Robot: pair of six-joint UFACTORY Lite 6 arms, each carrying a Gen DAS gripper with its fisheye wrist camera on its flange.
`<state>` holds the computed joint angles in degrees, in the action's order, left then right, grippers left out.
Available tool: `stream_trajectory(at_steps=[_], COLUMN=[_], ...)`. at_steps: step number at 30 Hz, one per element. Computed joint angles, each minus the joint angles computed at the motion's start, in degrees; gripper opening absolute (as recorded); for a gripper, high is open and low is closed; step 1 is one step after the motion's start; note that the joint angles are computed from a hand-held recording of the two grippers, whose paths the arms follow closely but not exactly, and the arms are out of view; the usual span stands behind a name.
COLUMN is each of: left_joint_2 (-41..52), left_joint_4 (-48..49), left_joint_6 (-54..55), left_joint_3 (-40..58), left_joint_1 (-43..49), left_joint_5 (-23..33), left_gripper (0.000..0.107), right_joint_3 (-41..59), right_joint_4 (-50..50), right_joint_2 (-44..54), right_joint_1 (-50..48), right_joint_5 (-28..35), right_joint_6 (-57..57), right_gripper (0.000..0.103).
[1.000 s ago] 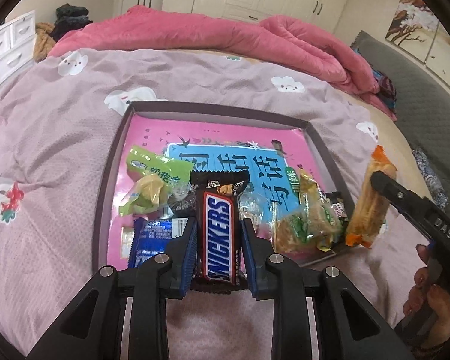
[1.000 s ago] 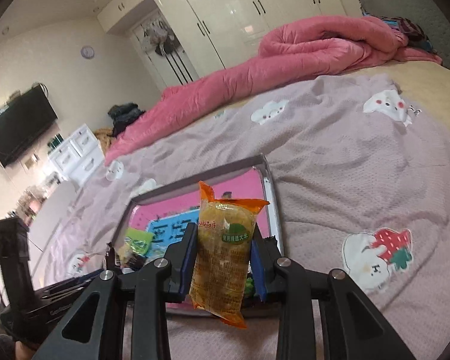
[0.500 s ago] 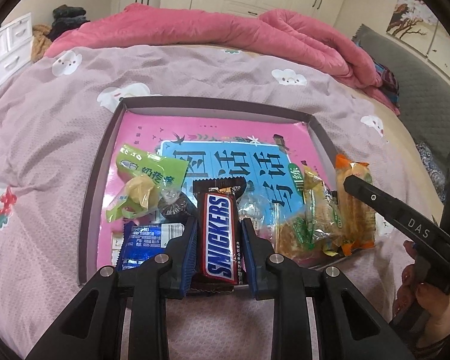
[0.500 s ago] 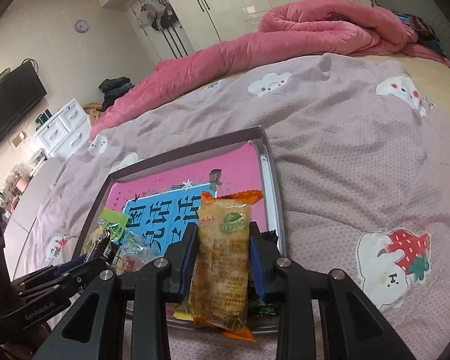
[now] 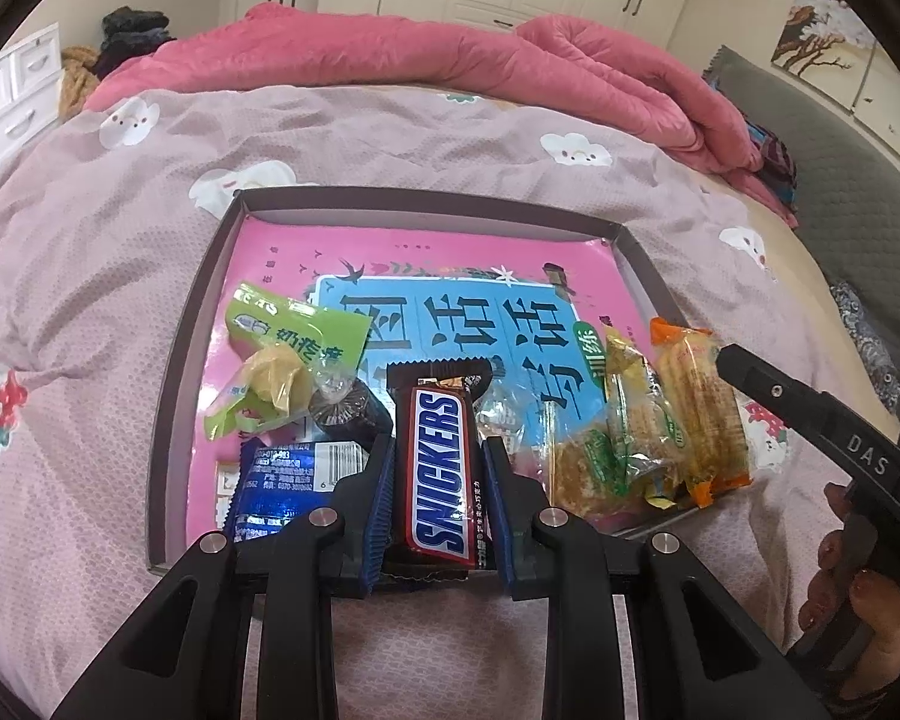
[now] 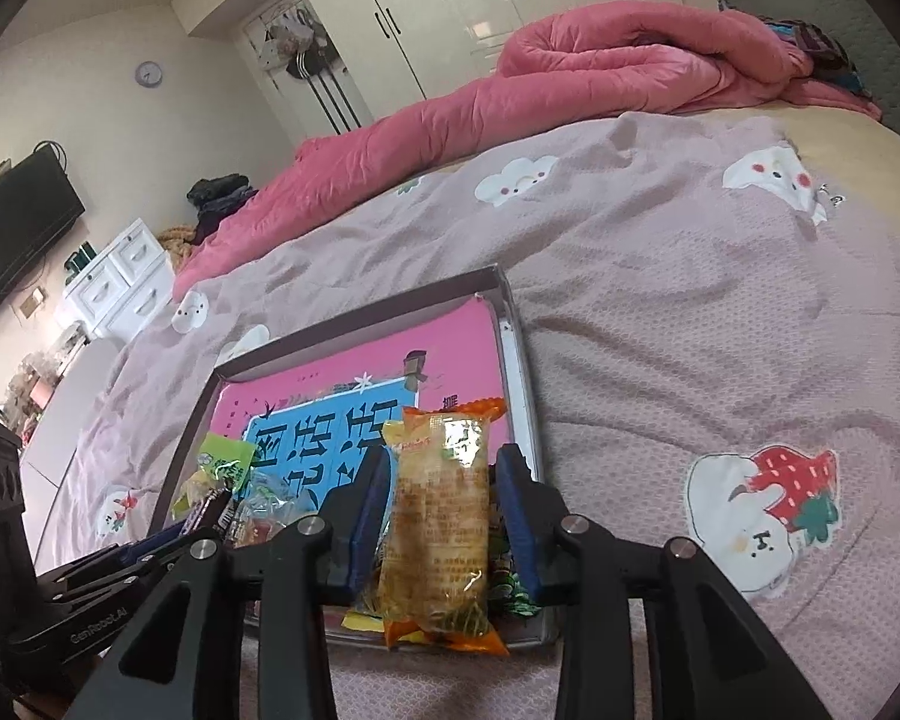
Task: Organize snacks
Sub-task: 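Carry the Snickers over the tray with the left tool while the right carries the cracker bag, then open the left tool releasing the Snickers into the tray while the right releases the cracker bag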
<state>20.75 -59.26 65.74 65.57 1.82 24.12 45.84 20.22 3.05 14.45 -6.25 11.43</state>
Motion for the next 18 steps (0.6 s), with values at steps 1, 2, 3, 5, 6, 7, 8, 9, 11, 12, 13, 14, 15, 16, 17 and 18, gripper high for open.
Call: stream_trajectory(at_steps=[1, 2, 3, 5, 6, 7, 8, 9, 11, 12, 13, 14, 15, 16, 17, 18], left_joint_2=[0.0, 0.0, 0.1, 0.3, 0.5, 0.6, 0.7, 0.6, 0.5, 0.4, 0.4, 0.3, 0.2, 0.2, 0.1, -0.2], left_joint_4=[-0.3, -0.3, -0.4, -0.5, -0.2, -0.2, -0.1, -0.2, 0.3, 0.5, 0.4, 0.3, 0.4, 0.6, 0.7, 0.8], left_joint_6=[0.4, 0.3, 0.4, 0.6, 0.1, 0.0, 0.0, 0.1, -0.4, -0.6, -0.6, -0.5, -0.5, -0.7, -0.8, -0.9], left_joint_3=[0.0, 0.0, 0.0, 0.2, 0.3, 0.4, 0.4, 0.4, 0.3, 0.3, 0.3, 0.2, 0.2, 0.2, 0.2, 0.0], left_joint_1=[0.1, 0.1, 0.2, 0.5, 0.5, 0.6, 0.7, 0.7, 0.6, 0.6, 0.7, 0.7, 0.8, 0.7, 0.7, 0.7], left_joint_5=[0.1, 0.1, 0.3, 0.8, 0.8, 0.9, 1.0, 1.0, 0.5, 0.4, 0.4, 0.4, 0.5, 0.3, 0.3, 0.1], left_gripper=[0.029, 0.029, 0.03, 0.035, 0.037, 0.04, 0.041, 0.042, 0.048, 0.05, 0.054, 0.056, 0.056, 0.056, 0.058, 0.059], right_joint_3=[-0.3, -0.8, -1.3, -2.0, -2.3, -2.6, -2.9, -2.9, -3.0, -3.0, -2.9, -2.9, -2.9, -3.0, -3.1, -3.3], right_joint_4=[1.6, 3.8, 4.7, 4.4, 4.6, 5.6, 4.8, 4.2, 6.0, 7.0, 7.5, 8.6, 9.6, 11.2, 13.9, 15.5], right_joint_2=[-0.5, -1.3, -2.0, -3.2, -3.7, -4.2, -4.6, -4.9, -5.0, -5.2, -5.1, -5.1, -5.1, -5.2, -5.4, -5.8], right_joint_1=[0.1, 0.3, 0.4, 0.6, 0.7, 0.9, 1.0, 1.0, 1.3, 1.4, 1.5, 1.7, 1.8, 2.0, 2.2, 2.4], right_joint_5=[0.0, -0.2, -0.3, -0.3, -0.2, -0.2, -0.1, -0.1, 0.0, 0.0, 0.0, 0.0, -0.2, -0.3, -0.5, -0.7], right_joint_6=[-1.6, -3.8, -4.6, -4.2, -4.4, -5.3, -4.5, -3.8, -5.7, -6.7, -7.2, -8.4, -9.4, -10.9, -13.5, -15.1], right_gripper=[0.037, 0.038, 0.038, 0.04, 0.041, 0.041, 0.042, 0.042, 0.042, 0.042, 0.043, 0.043, 0.043, 0.044, 0.045, 0.048])
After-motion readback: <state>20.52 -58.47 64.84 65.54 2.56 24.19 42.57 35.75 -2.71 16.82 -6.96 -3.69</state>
